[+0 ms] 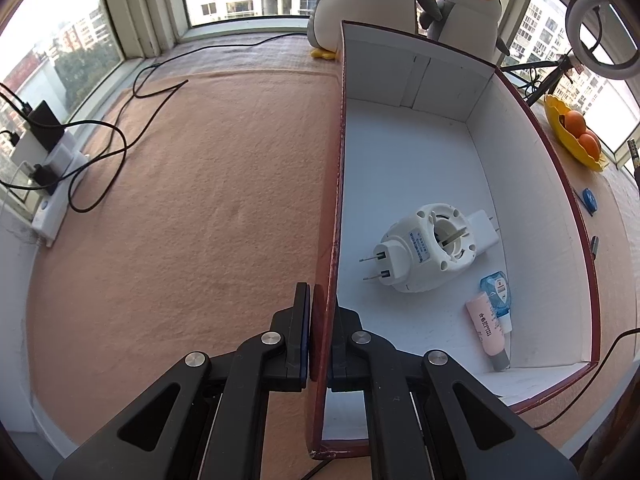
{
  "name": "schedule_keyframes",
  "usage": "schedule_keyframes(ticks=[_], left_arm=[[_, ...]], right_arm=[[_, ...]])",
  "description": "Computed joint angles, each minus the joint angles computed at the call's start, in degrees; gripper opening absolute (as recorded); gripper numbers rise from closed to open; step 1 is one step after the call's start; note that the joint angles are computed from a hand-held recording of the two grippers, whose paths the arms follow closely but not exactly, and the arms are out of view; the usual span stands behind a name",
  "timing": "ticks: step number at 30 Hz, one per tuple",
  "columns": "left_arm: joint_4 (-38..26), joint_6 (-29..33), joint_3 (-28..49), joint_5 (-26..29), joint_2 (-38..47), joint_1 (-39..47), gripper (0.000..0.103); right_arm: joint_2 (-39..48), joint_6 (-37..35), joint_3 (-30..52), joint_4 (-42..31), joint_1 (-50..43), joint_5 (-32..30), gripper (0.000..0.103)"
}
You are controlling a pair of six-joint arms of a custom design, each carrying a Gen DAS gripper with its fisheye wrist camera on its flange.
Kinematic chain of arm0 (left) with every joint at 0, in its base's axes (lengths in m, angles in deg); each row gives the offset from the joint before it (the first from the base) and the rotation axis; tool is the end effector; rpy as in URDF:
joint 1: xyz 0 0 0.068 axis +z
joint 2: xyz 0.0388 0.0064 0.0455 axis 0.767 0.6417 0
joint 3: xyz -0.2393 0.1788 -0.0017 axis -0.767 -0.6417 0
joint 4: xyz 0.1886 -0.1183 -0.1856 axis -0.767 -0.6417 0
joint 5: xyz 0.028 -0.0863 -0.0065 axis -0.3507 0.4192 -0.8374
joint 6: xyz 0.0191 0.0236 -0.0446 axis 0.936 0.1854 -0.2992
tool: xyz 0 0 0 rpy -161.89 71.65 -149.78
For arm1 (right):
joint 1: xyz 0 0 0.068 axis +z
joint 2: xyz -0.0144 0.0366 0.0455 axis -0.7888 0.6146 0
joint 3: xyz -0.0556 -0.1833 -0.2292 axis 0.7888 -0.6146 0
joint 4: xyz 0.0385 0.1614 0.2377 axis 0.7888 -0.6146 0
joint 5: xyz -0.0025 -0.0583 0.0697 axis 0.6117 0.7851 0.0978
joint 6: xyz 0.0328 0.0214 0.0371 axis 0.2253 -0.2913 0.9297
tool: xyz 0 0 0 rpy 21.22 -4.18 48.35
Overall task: Organize rigid objects
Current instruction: 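Carry the lighter into the box and open the right tool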
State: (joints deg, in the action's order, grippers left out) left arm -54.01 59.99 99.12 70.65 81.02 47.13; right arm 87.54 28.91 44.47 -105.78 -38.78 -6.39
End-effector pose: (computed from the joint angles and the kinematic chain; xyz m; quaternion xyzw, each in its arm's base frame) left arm 0.2699 -0.0225 0.1883 0.2608 0.9409 -0.0809 0.2002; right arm 0.1197 0.0191 0.2659 0.1350 0.9325 -0.0108 0.3348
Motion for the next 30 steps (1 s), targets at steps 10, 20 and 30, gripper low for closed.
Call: schedule_keyframes(ticks=[10,20,30], left_arm=[[-0.31,0.76,0.29,1.49,0.39,0.8,0.005],[-0.68,0.97,0.77,2.42,1.06,1.37,0.005],[-0.18,1.08,0.54,2.0,1.03,1.1,0.005]], right_arm=[[20.3,9.05,3.69,11.61,20.6,5.74,0.021],[30.81,9.11,4.99,16.71,23.49,3.72,0.021],[33.44,8.89,4.5,19.26,22.52,1.47,0.038]])
